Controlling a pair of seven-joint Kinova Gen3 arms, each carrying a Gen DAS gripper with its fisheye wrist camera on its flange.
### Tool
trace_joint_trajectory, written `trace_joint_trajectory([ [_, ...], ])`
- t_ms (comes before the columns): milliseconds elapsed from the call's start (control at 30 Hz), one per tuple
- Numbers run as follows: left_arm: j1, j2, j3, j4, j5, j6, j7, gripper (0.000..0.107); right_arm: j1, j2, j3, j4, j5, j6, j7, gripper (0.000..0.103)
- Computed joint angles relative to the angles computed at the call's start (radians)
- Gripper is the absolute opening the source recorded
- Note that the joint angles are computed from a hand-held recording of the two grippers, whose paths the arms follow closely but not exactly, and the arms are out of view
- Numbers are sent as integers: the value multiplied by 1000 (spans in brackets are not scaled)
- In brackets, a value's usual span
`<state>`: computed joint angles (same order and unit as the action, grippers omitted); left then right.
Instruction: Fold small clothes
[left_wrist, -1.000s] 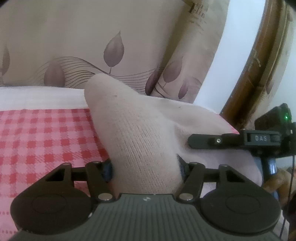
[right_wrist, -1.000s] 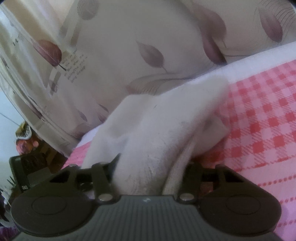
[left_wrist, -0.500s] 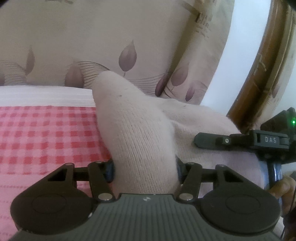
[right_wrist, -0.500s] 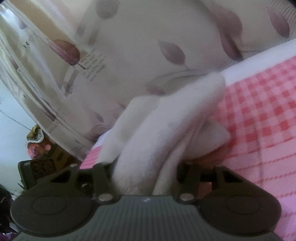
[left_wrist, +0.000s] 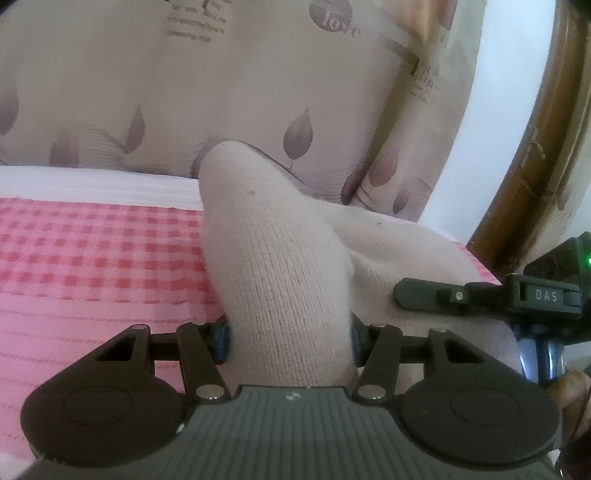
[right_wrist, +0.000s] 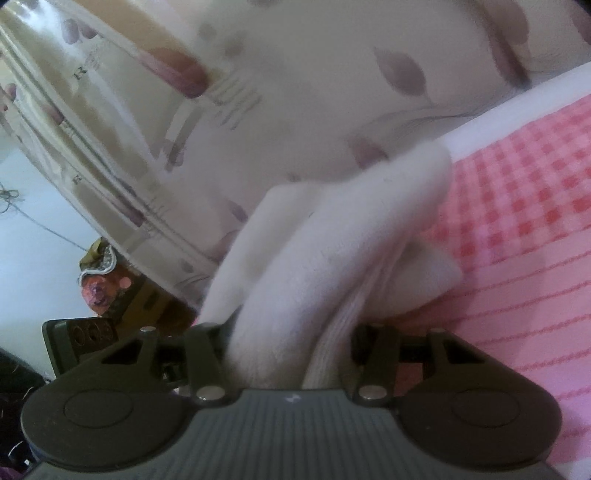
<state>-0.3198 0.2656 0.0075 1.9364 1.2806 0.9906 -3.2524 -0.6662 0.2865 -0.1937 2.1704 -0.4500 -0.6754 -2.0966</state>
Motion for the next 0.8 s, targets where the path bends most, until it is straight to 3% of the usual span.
trace_joint_trajectory([
  [800,-176,-171,-167,101,-76,213,-85,55,-202,23,-17,-141,-264,9,231,51],
])
